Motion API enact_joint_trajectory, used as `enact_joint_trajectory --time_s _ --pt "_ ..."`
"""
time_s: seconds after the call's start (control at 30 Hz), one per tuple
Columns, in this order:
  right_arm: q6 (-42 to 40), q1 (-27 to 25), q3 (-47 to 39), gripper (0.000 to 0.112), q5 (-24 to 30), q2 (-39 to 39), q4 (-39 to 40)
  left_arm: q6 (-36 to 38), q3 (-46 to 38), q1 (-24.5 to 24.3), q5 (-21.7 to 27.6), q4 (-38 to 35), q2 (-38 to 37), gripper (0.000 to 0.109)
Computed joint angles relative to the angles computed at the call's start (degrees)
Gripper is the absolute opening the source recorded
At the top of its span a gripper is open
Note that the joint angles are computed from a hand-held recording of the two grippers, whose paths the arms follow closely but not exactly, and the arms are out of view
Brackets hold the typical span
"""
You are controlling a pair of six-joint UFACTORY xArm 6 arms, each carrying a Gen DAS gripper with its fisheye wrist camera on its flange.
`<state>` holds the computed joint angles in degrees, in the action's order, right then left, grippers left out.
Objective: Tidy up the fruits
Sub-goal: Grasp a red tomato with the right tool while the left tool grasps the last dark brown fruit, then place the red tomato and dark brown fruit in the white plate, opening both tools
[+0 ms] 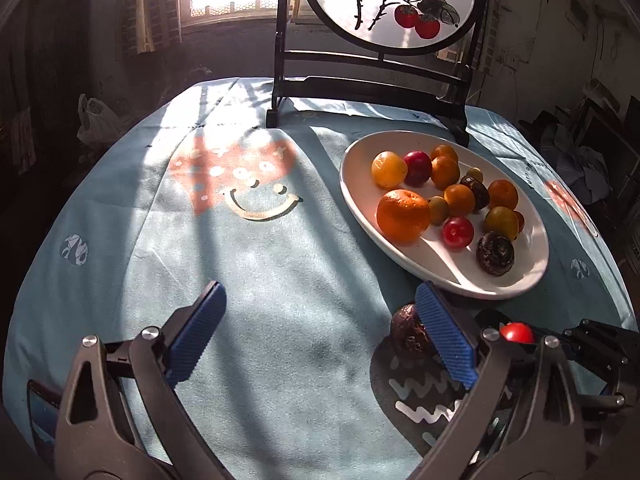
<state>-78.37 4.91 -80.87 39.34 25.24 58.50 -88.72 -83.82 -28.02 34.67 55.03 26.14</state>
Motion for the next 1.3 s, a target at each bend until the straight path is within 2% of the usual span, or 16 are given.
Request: enact_joint_trajectory --time_s 0.1,0.27,0.37,0.53,0.73,0.9,1.1,1.2,1.3 --pt "1.06 -1.7 -1.34 0.033 0.84 0.25 1.72 6.13 -1.7 0.04 -3.44 -4.09 2.46 0.096" --pt "2.62 -3.05 -2.55 0.033 1.39 0.73 2.5 15.49 -5.81 -1.7 -4.11 -7.21 6.48 0.088" --pt "2.31 -3.21 -2.47 0.033 1.41 0.52 3.04 18.32 -7.67 -2.19 -4.4 -7.69 8.28 0.082" --pt "1.61 -3.31 -2.3 0.033 1.68 0.2 3.71 24.42 -10.64 -1.86 -4.72 -14.24 11.51 0.064" --pt "0.81 -3.64 -1.74 0.033 1.59 -0.51 4.88 24.19 -10.81 -2.41 -4.23 -13.29 11.6 0.046" --pt "0.75 -4.01 -1.6 0.033 1.71 -0.72 5.57 21.8 -8.8 -2.52 -4.98 -13.95 9.98 0.046" --pt "-0.29 -4.98 -1.87 0.033 2.78 -1.25 8.39 15.45 -6.29 -3.78 -4.77 -7.32 5.55 0.045" --pt "-0.64 -5.32 -3.84 0.033 3.26 -0.91 9.86 16.53 -8.64 -3.29 -5.34 -7.5 5.39 0.045" --pt "-0.73 -4.86 -7.75 0.033 1.65 1.02 10.65 19.94 -15.18 -2.67 -2.78 -8.79 8.27 0.045"
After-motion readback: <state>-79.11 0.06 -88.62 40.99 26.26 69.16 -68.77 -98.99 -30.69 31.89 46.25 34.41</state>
